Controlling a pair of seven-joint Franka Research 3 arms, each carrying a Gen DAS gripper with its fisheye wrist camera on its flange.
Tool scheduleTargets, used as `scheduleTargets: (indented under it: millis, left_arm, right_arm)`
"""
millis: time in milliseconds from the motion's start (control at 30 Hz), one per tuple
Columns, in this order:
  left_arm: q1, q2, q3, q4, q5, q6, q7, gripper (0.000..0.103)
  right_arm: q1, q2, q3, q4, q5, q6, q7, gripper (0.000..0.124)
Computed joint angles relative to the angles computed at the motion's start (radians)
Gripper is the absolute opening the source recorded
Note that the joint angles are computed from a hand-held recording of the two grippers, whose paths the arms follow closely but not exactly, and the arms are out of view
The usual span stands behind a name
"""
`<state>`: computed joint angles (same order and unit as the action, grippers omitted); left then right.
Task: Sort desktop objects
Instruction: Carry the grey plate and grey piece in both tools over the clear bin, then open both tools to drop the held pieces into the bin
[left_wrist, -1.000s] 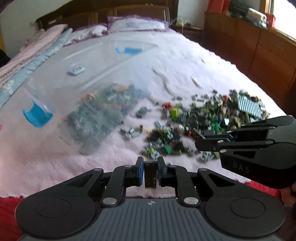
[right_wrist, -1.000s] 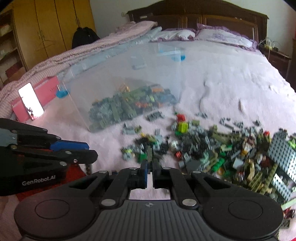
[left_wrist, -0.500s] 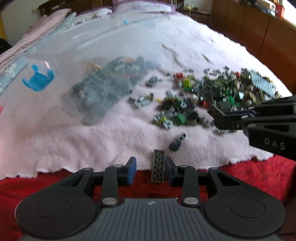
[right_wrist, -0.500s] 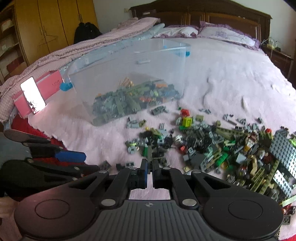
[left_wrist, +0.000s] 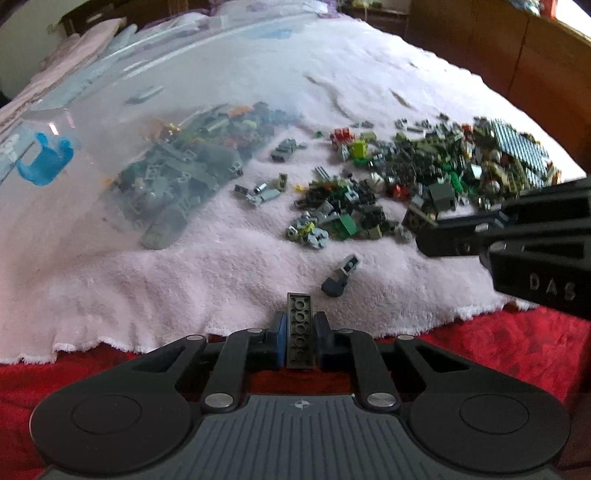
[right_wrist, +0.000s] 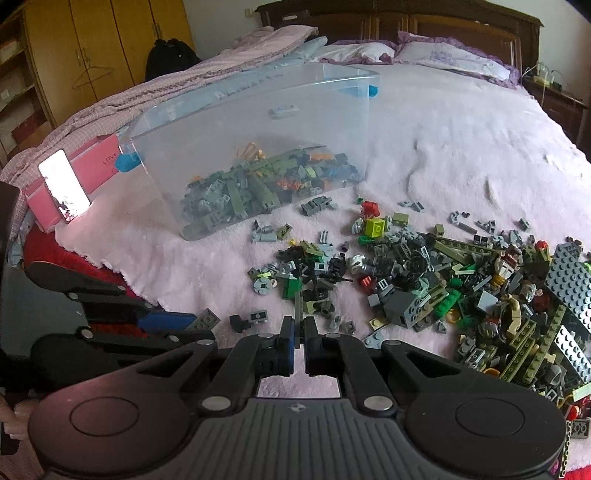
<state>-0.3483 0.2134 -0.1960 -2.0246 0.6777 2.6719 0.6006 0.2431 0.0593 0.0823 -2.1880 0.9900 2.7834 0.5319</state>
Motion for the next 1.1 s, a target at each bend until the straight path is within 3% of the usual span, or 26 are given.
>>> scheduleTargets:
  millis: [300,467,667,800,1000,1100]
  left_arm:
    - [-0.002,-0.07,0.01,-0.002,0.127,0.04,-0.146,0.017]
    - [0.008,-0.087,0.014,0.043,0.221,0.024,-0.222,0.017]
    - [0.033,-0.076,0.025,0.134,0.311,-0.042,-0.263,0.017]
    - [0.059,-0.042,0.038,0.196,0.308,-0.043,-0.247,0.017]
    - [0.068,0.055,0.065,0.312,0.245,-0.084,-0.168,0.017]
    - [0.059,0.081,0.08,0.342,0.224,-0.113,-0.158,0.029]
  right_arm:
    - [0.002,-0.017,-0.002,0.008,0.029,-0.009,-0.033,0.005]
    - [0.002,-0.015,-0.005,0.058,0.057,-0.026,-0.067,0.005]
    - [-0.002,0.046,0.007,0.213,0.096,-0.044,-0.129,0.005]
    - [-0.005,0.12,0.028,0.342,0.063,-0.047,-0.122,0.005]
    - [0.005,0.273,0.058,0.553,-0.087,-0.063,-0.004,0.006]
    - [0.013,0.349,0.07,0.644,-0.173,-0.059,0.084,0.013]
